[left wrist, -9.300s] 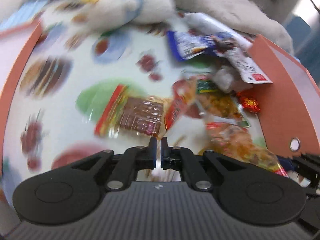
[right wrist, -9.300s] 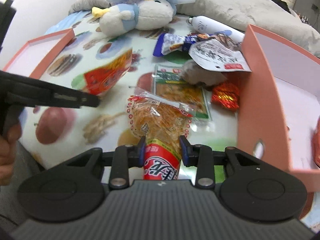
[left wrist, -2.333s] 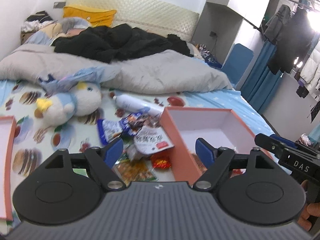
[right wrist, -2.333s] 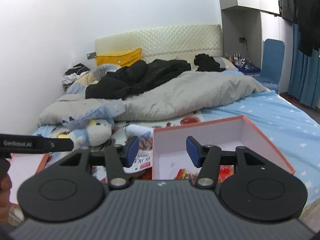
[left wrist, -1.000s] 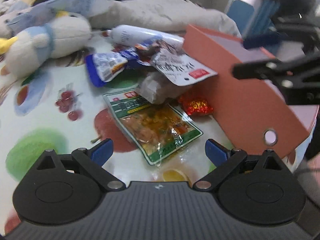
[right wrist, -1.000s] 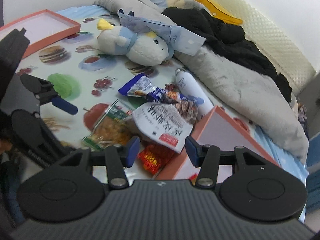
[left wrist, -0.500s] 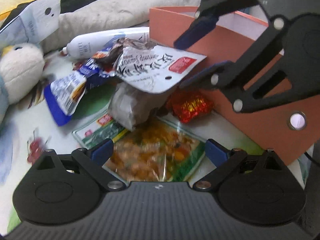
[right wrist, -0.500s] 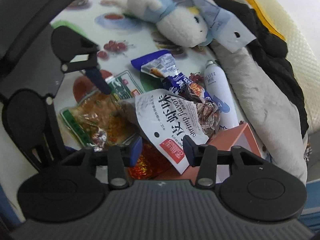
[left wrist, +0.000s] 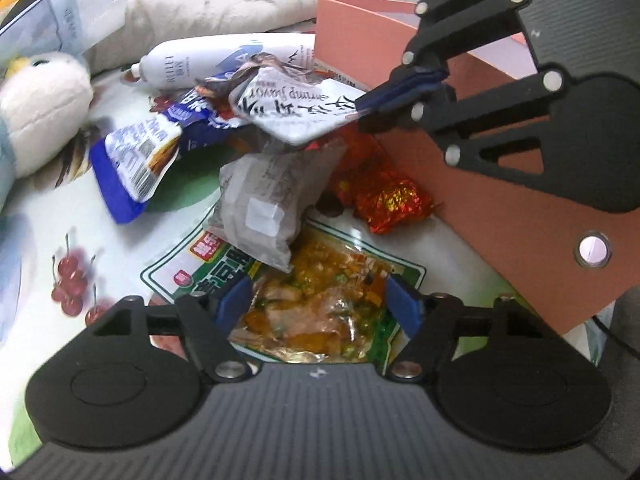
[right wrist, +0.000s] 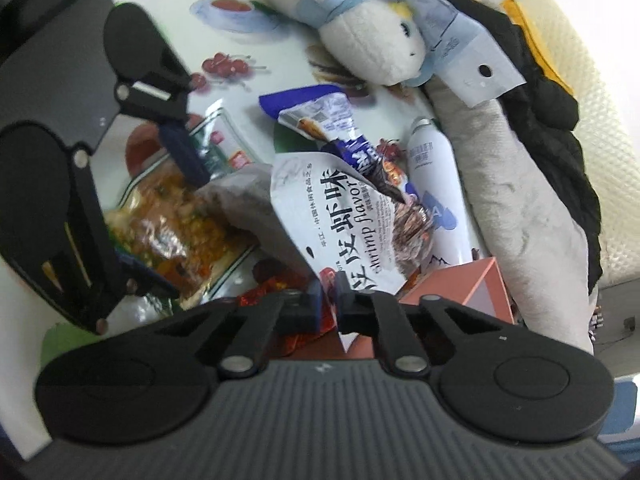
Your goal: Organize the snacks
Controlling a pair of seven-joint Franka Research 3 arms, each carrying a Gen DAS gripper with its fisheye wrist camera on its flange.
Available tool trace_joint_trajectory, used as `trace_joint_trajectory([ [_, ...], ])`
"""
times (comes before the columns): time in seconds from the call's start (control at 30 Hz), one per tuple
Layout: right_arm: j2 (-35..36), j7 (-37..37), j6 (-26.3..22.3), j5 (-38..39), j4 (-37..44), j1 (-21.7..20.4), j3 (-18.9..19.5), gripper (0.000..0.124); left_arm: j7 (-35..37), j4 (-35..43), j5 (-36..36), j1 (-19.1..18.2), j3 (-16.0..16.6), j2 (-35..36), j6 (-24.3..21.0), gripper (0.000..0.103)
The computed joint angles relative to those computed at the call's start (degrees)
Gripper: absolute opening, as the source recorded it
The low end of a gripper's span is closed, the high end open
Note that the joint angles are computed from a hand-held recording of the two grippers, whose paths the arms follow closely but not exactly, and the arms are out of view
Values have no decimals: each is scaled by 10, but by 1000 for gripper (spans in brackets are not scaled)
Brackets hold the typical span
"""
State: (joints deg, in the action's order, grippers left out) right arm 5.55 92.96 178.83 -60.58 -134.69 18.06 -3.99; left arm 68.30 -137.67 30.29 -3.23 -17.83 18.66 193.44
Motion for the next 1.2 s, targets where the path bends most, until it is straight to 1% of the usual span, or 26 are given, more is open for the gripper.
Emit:
trace_joint_trajectory([
  [0.07, -7, 31, 4, -30, -3, 4, -5, 3, -8, -14, -3, 1, 0, -13, 1, 71],
  [0.1, -12, 48, 5, -47, -4, 4, -5, 3, -12, -20, -3, 5, -3, -19, 3, 67],
  [0.2, -29, 97, 8, -94, -9, -7, 7, 3, -37, -37, 2, 24, -15, -32, 8, 59],
  [0.27, -41, 116, 12, -106, -17, -18, 19, 3, -48, -56, -5, 13, -1, -47, 16, 55],
  [0.3, -49, 127, 13, -116, -22, -24, 26, 3, -53, -69, -9, 6, 6, -58, 20, 51],
  [0.33, -55, 139, 15, -128, -25, -30, 33, 3, -61, -84, -7, 6, 7, -71, 27, 44],
  [0.37, -62, 152, 15, -138, -30, -36, 40, 3, -73, -95, 1, 14, 3, -80, 33, 36],
  [0.4, -70, 162, 15, -144, -35, -41, 48, 3, -107, -102, 31, 31, -7, -88, 33, 23],
  [0.43, -76, 173, 15, -151, -41, -46, 55, 3, -116, -112, 31, 27, -2, -98, 35, 17],
  [0.47, -84, 179, 15, -151, -48, -50, 63, 3, -104, -126, 7, 4, 17, -110, 39, 16],
  [0.5, -92, 181, 15, -144, -56, -53, 70, 3, -103, -138, -4, -8, 30, -118, 44, 13],
  [0.53, -100, 174, 16, -130, -66, -55, 77, 3, -114, -148, -5, -10, 35, -125, 51, 11],
  [0.6, -116, 169, 18, -110, -83, -63, 93, 3, -134, -169, 3, -11, 44, -141, 57, 8],
  [0.67, -132, 150, 19, -71, -104, -63, 105, 3, -122, -196, -21, -25, 58, -162, 62, 7],
  [0.77, -156, 135, 18, -26, -136, -63, 123, 3, -147, -236, -11, -26, 73, -195, 73, 6],
  [0.83, -172, 111, 15, 26, -161, -48, 124, 3, -166, -260, 3, -27, 86, -218, 75, 6],
  [0.97, -201, 64, 0, 131, -208, -5, 117, 3, -195, -302, 31, -34, 116, -270, 62, 5],
  [1.0, -207, 59, -4, 146, -219, -2, 121, 3, -199, -311, 38, -36, 124, -280, 59, 5],
  [1.07, -217, 60, -9, 164, -236, -9, 140, 3, -208, -328, 56, -44, 147, -303, 51, 5],
  [1.1, -221, 52, -13, 185, -244, 1, 137, 3, -211, -334, 61, -48, 156, -312, 47, 5],
  [1.13, -224, 33, -20, 216, -253, 24, 123, 3, -212, -340, 63, -50, 164, -320, 44, 5],
  [1.17, -227, 20, -24, 237, -260, 36, 116, 3, -209, -346, 59, -49, 164, -326, 43, 5],
  [1.2, -229, 15, -26, 251, -267, 39, 118, 3, -206, -350, 56, -50, 168, -329, 44, 5],
])
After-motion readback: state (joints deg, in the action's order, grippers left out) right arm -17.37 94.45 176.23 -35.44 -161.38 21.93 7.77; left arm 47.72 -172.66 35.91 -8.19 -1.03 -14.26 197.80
